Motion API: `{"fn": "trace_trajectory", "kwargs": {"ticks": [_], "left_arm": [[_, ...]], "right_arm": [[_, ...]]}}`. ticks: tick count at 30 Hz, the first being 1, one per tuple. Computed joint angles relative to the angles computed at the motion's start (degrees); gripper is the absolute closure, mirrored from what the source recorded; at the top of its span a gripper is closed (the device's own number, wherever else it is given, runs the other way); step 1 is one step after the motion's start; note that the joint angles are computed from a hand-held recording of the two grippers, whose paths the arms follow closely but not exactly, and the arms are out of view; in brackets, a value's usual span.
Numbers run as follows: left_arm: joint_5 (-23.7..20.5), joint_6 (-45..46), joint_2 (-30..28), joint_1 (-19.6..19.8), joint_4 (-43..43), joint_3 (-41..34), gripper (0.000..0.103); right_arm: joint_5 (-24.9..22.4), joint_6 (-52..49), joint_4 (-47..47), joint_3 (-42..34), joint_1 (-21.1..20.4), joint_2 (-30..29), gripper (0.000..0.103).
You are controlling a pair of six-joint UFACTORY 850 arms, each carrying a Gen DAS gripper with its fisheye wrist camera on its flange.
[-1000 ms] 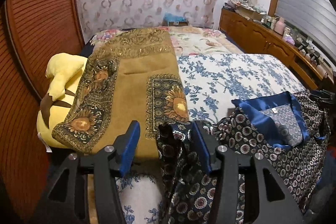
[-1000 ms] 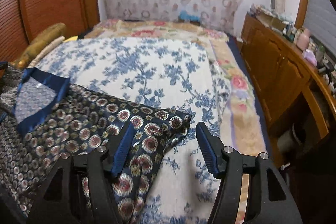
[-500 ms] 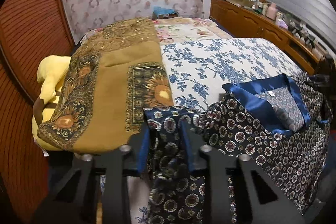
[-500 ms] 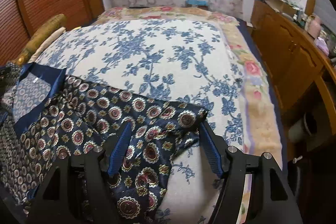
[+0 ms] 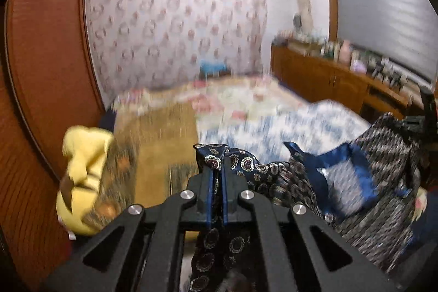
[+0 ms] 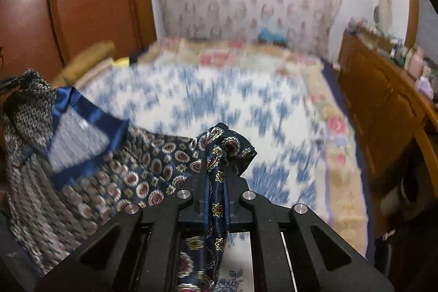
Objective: Fold small clothes
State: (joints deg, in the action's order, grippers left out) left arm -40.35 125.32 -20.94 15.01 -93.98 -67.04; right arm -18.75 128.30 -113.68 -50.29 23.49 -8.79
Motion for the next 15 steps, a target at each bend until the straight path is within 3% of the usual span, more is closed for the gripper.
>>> {"fn": "trace_trajectory", "kwargs": {"ticks": [5,11,14,15], "left_arm": [[-0.8,-3.2,-0.1,-0.6,-3.4,-5.5,0.101],[7.6,-11.0,-7.1,-2.6,-0.1,-15.6,0.100],[11.3,-23.2,-12.7,-3.4,10.7,-21.9,0.097],[11.6,-25.9,-13.5,-3.5,13.3,-22.4,0.095]], "right_arm": [[-5.5,-8.1,4.8,-4.0,1.5,2.3,0.099],[-6.9,-23.2,17.5,-14.7,-0.9,-2.8,0.098],[-7.9,-34.7,30.1,-21.4,-2.1,-8.8,0.084],[-8.4,-37.0,32.5,-22.7,-2.4,-10.3,0.067]]}}
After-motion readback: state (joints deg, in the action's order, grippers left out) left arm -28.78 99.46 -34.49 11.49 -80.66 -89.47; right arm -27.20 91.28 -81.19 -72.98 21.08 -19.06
